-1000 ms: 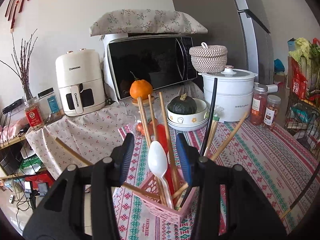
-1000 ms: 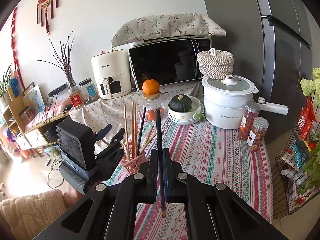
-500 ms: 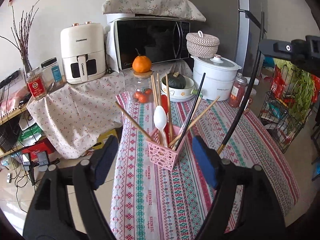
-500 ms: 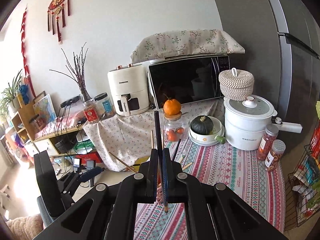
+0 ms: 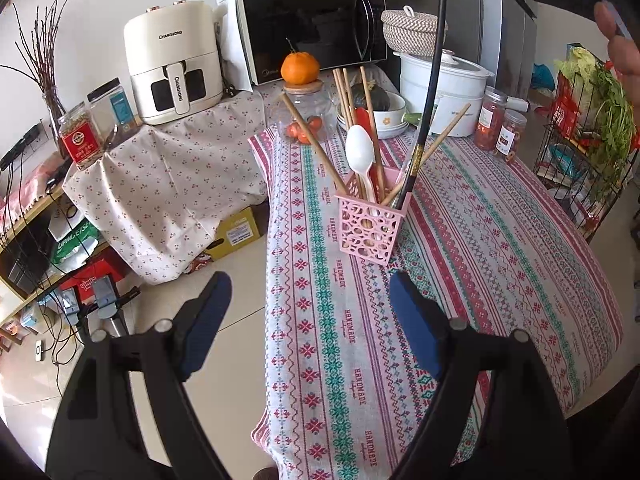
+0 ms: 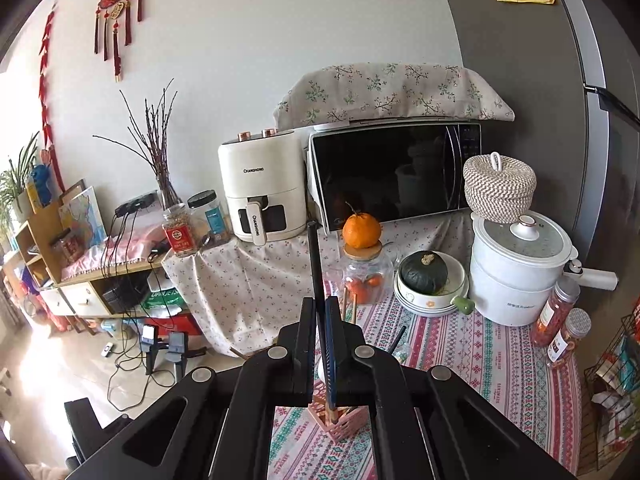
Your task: Organize utensils
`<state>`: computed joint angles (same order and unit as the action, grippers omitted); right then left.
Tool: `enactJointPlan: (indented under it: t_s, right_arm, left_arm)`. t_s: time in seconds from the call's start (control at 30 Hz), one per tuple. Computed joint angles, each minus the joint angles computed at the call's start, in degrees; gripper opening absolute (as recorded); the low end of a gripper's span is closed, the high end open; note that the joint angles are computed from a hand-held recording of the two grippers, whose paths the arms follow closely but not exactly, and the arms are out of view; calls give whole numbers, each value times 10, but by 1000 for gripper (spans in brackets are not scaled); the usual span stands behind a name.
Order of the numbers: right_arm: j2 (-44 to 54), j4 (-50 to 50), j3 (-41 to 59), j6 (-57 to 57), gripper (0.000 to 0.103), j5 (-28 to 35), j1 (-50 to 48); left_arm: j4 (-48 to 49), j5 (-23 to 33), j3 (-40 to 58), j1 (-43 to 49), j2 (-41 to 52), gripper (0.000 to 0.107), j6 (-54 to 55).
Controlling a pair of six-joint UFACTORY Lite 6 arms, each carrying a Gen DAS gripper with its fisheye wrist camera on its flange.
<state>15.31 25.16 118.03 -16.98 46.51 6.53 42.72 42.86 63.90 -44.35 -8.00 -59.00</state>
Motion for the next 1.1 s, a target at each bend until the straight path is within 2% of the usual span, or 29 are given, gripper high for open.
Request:
enactJointPlan:
  t_s: [0.13, 0.3, 0.4, 0.47, 0.57, 0.63, 0.7, 0.77, 0.87, 0.93, 1.1]
  right_arm:
    - [44, -14, 21, 30, 4, -1, 10]
    - [73, -18, 0, 49, 4, -18, 11]
    - [92, -16, 2, 54, 7, -7, 5]
    - [82, 0, -10, 43, 12, -4, -7]
    - [43, 34, -47, 14, 26, -5, -30]
    - [9, 48, -80, -6, 41, -3, -47]
    - [-30, 59, -120, -26, 45, 0, -67]
    - [-73, 71, -164, -49, 49, 6, -90]
    - [-152, 69, -251, -74, 64, 6, -124]
    - [-204, 65, -306, -90, 74, 8, -148]
    - [-309, 69, -409, -135, 89, 30, -224]
  left_arm:
    - [-12, -6, 2, 3, 2, 81, 12]
    - [-28, -12, 6, 9, 11, 81, 27]
    - [-33, -10, 12, 8, 17, 81, 28]
    - [-31, -9, 17, 5, 21, 81, 24]
    - [-22, -2, 28, -6, 31, 83, 12]
    - [-23, 6, 40, -13, 40, 84, 7]
    - [-26, 14, 54, -22, 48, 85, 0]
    - [-26, 25, 66, -33, 50, 88, -17]
    - [-23, 42, 82, -54, 48, 95, -54]
    - [-7, 61, 95, -76, 50, 99, -84]
    - [14, 138, 150, -139, 78, 103, -132]
